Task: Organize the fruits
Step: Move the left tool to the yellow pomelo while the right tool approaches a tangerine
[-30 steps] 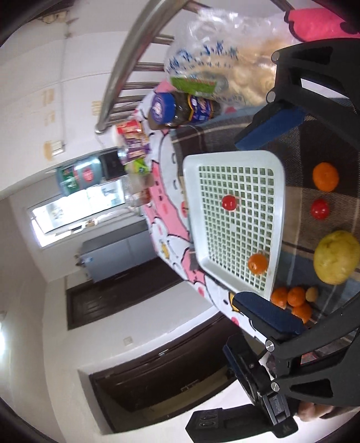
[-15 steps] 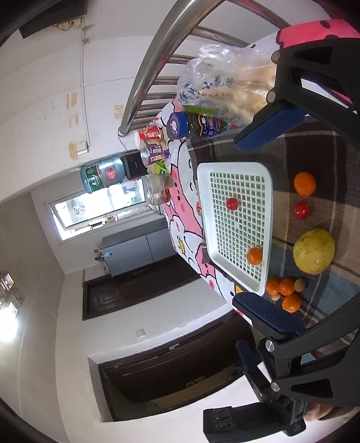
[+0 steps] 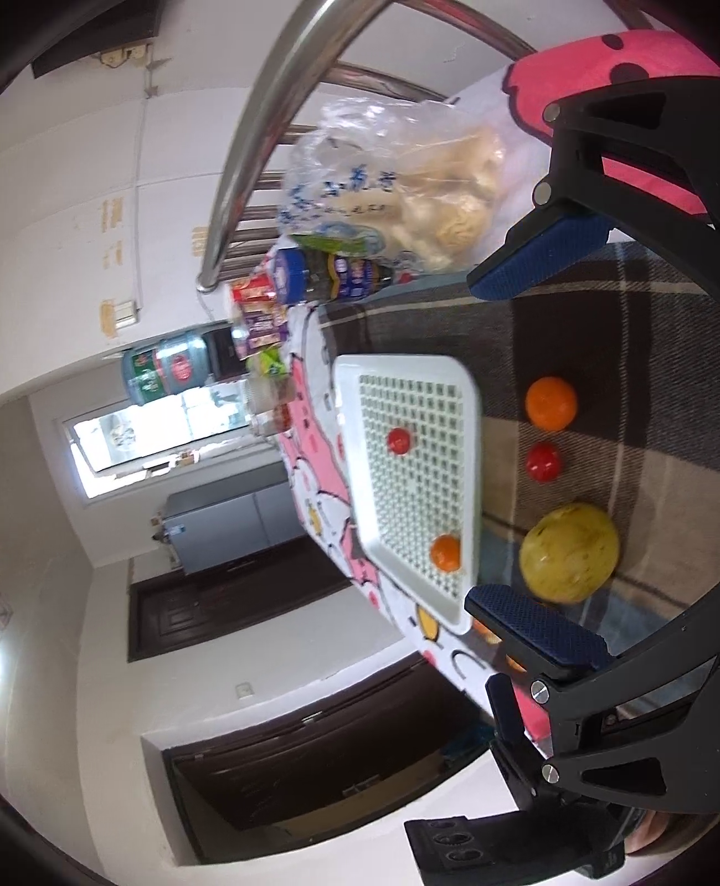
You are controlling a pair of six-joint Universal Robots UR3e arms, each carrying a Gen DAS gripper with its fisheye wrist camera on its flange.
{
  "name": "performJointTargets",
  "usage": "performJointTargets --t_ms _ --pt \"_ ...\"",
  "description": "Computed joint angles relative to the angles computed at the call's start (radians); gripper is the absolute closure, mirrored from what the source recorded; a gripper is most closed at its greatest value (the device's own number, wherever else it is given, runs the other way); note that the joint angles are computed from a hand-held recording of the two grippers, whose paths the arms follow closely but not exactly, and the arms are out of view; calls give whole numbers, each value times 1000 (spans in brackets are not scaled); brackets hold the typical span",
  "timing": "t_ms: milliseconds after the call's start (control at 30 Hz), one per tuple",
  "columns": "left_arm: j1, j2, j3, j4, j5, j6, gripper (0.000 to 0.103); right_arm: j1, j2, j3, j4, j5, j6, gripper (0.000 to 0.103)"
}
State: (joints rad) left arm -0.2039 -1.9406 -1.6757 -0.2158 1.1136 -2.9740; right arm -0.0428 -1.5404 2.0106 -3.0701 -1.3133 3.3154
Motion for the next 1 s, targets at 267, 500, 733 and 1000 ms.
performJointTargets --t_ms 267,500,733,1000 --pt "-31 -72 69 -83 40 11 0 16 72 -53 86 -51 -37 0" --pt "-49 -152 174 -177 75 19 0 46 153 -129 168 -84 -63 1" --pt "-54 -197 224 -219 79 25 6 53 233 -180 206 -93 -79 16" --pt "-50 -237 273 -255 51 26 20 50 299 -240 260 -73 -97 42"
